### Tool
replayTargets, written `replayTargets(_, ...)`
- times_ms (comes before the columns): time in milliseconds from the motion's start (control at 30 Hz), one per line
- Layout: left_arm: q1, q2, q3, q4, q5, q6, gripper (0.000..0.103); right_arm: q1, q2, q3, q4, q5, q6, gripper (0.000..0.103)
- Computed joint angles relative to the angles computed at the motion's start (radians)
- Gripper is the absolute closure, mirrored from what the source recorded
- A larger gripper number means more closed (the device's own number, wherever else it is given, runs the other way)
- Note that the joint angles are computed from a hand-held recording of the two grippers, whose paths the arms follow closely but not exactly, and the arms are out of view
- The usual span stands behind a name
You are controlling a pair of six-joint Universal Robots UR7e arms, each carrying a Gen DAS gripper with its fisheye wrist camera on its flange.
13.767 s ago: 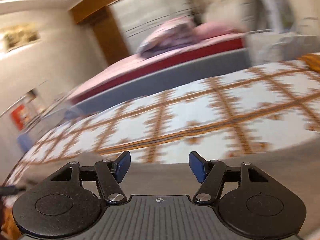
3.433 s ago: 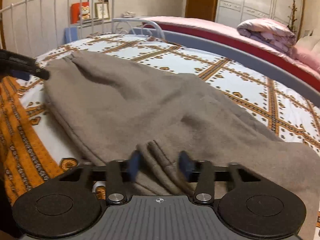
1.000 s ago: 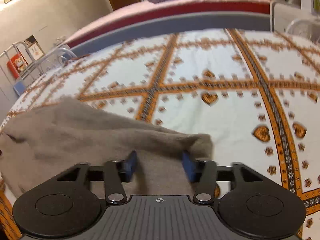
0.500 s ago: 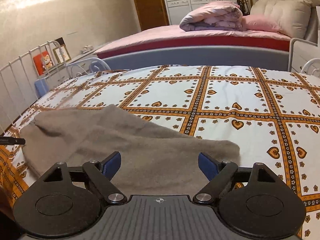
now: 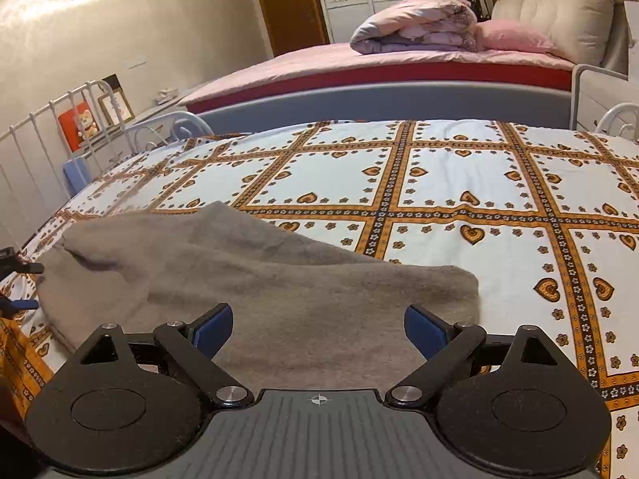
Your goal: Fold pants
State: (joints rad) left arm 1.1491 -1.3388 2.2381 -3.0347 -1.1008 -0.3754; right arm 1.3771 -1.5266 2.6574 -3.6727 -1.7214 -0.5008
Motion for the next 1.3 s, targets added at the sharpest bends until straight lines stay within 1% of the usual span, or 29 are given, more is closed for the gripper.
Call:
replayTargets(100, 0.044, 0.028, -0.013, -0.069, -0.094, 0.067, 0.02, 0.001, 0.008, -0.001, 0.002, -0.004, 0.001, 0.01)
replayTargets(133, 0.055, 0.04, -0.019, -0.091, -0.119, 0.099, 0.025, 0.0, 0.015, -0.002, -0.005, -0.006, 0.005, 0.01)
replayTargets(167, 0.058, 0.048, -0.023, -0.107, -0.121, 0.129, 0.037, 0.0, 0.022, -0.004, -0.008, -0.007, 0.014, 0.01)
replayTargets(200, 0.057, 0.054, -0.031, -0.109, -0.117, 0.153, 0.061, 0.006, 0.036, -0.01, -0.015, -0.015, 0.025, 0.01)
replayTargets(233, 0.058, 0.056, -0.038, -0.114, -0.128, 0.176, 0.066, 0.022, 0.062, -0.021, -0.031, -0.032, 0.033, 0.01)
replayTargets(333, 0.05, 0.053, -0.032, -0.132, -0.134, 0.214, 0.072, 0.087, 0.141, -0.06, -0.052, -0.057, 0.035, 0.01)
replayTargets(400, 0.05, 0.034, -0.02, -0.147, -0.164, 0.231, 0.072, 0.146, 0.205, -0.087, -0.063, -0.062, 0.009, 0.01)
replayTargets(433, 0.046, 0.024, -0.01, -0.155, -0.172, 0.244, 0.072, 0.183, 0.255, -0.101, -0.093, -0.076, -0.019, 0.01)
replayTargets(467, 0.038, 0.02, -0.005, -0.152, -0.157, 0.257, 0.072, 0.211, 0.296, -0.115, -0.112, -0.093, -0.04, 0.01)
replayTargets(500, 0.031, 0.021, -0.005, -0.136, -0.127, 0.258, 0.072, 0.236, 0.338, -0.129, -0.13, -0.113, -0.057, 0.01)
replayTargets(533, 0.027, 0.026, -0.008, -0.115, -0.098, 0.255, 0.072, 0.259, 0.391, -0.147, -0.152, -0.137, -0.07, 0.01)
replayTargets(567, 0.026, 0.029, -0.012, -0.094, -0.075, 0.252, 0.072, 0.279, 0.438, -0.167, -0.152, -0.183, -0.086, 0.01)
replayTargets(600, 0.027, 0.031, -0.014, -0.091, -0.074, 0.251, 0.072, 0.3, 0.489, -0.198, -0.114, -0.271, -0.105, 0.01)
replayTargets(633, 0.025, 0.026, -0.012, -0.095, -0.077, 0.246, 0.073, 0.304, 0.534, -0.216, -0.114, -0.317, -0.116, 0.008)
replayTargets(667, 0.023, 0.023, -0.007, -0.121, -0.096, 0.243, 0.073, 0.308, 0.544, -0.213, -0.141, -0.321, -0.095, 0.006)
replayTargets(700, 0.021, 0.021, 0.001, -0.156, -0.121, 0.256, 0.075, 0.301, 0.521, -0.207, -0.126, -0.297, -0.065, 0.006)
replayTargets(733, 0.009, 0.018, 0.01, -0.186, -0.129, 0.269, 0.076, 0.293, 0.491, -0.196, -0.119, -0.276, -0.038, 0.006)
replayTargets(800, -0.018, 0.019, 0.024, -0.239, -0.151, 0.299, 0.077, 0.266, 0.436, -0.153, -0.184, -0.201, -0.011, 0.006)
replayTargets(833, -0.035, 0.022, 0.029, -0.255, -0.152, 0.304, 0.077, 0.254, 0.394, -0.135, -0.187, -0.183, 0.004, 0.006)
replayTargets(933, -0.129, 0.027, 0.05, -0.282, -0.126, 0.35, 0.077, 0.224, 0.282, -0.106, -0.15, -0.177, 0.034, 0.006)
replayTargets(1000, -0.191, 0.047, 0.057, -0.297, -0.144, 0.363, 0.078, 0.191, 0.206, -0.085, -0.124, -0.163, 0.062, 0.006)
replayTargets(1033, -0.22, 0.064, 0.059, -0.307, -0.151, 0.366, 0.082, 0.174, 0.167, -0.086, -0.092, -0.15, 0.083, 0.006)
replayTargets(1133, -0.297, 0.158, 0.036, -0.302, -0.166, 0.37, 0.082, 0.119, 0.069, -0.067, -0.066, -0.116, 0.164, 0.006)
replayTargets(1200, -0.332, 0.234, 0.006, -0.279, -0.17, 0.356, 0.082, 0.083, 0.007, -0.055, -0.044, -0.097, 0.225, 0.006)
replayTargets(1233, -0.346, 0.264, -0.003, -0.268, -0.157, 0.345, 0.082, 0.051, -0.042, -0.041, -0.019, -0.074, 0.246, 0.006)
replayTargets(1300, -0.369, 0.311, -0.021, -0.245, -0.1, 0.356, 0.082, 0.009, -0.103, -0.012, 0.002, -0.05, 0.262, 0.006)
